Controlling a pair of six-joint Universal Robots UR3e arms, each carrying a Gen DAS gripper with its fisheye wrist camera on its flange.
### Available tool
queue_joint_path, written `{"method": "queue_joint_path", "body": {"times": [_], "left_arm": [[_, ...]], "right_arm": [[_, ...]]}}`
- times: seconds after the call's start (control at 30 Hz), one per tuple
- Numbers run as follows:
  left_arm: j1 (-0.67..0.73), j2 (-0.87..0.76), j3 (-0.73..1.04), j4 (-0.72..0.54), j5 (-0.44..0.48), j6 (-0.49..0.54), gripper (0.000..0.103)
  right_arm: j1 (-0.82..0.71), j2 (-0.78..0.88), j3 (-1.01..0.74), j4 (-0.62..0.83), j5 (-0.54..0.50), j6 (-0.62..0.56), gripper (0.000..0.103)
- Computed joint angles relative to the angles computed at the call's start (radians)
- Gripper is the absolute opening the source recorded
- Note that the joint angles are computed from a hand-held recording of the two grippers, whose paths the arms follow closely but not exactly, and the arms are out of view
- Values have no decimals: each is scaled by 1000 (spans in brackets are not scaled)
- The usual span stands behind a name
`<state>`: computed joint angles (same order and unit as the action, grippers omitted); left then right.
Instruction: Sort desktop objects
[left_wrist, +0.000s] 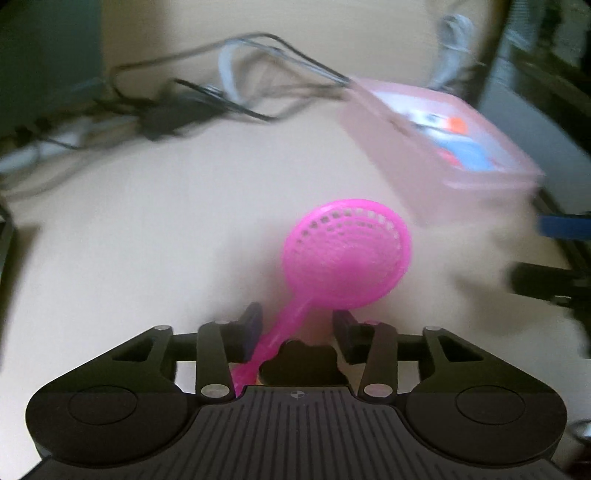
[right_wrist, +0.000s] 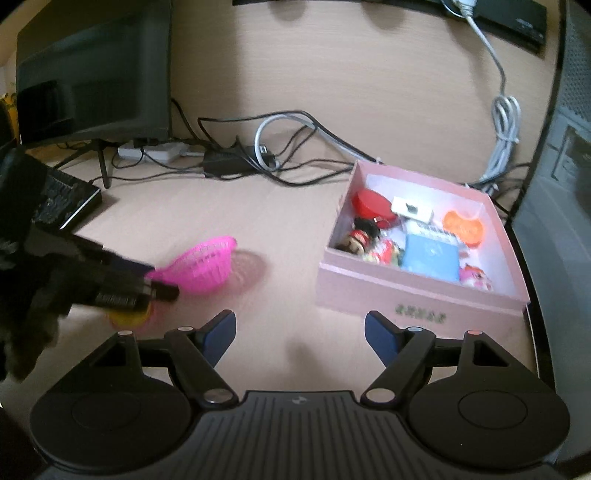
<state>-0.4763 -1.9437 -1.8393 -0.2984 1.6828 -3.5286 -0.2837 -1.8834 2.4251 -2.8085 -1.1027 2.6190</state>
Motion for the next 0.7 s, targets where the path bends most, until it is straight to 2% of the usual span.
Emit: {"method": "queue_joint_path", "body": {"times": [0.07, 0.13, 0.23, 0.3, 0.4, 0.53, 0.7], "left_arm": [[-9, 22, -14, 5, -75, -21, 63], [-34, 40, -18, 5, -74, -33, 69], [-70, 101, -47, -1, 2, -66, 78], [-87, 159, -78, -18, 78, -104, 88], [-111, 249, -117, -83, 205, -165, 92], [-102, 358, -183, -167, 277, -235, 95], [-77, 412, -230, -215, 270, -288, 95]], "right_arm": [[-40, -65, 39, 45, 22, -34, 78], [-78, -129, 71, 96, 41, -72, 79], [-119, -225, 108, 177, 65, -132, 79], [-140, -284, 120, 250, 95, -182, 82], [-112, -315, 115, 338, 128, -234, 83], [27, -216, 103, 254, 119, -215, 83], [260, 37, 32, 37, 50, -111, 80]]}}
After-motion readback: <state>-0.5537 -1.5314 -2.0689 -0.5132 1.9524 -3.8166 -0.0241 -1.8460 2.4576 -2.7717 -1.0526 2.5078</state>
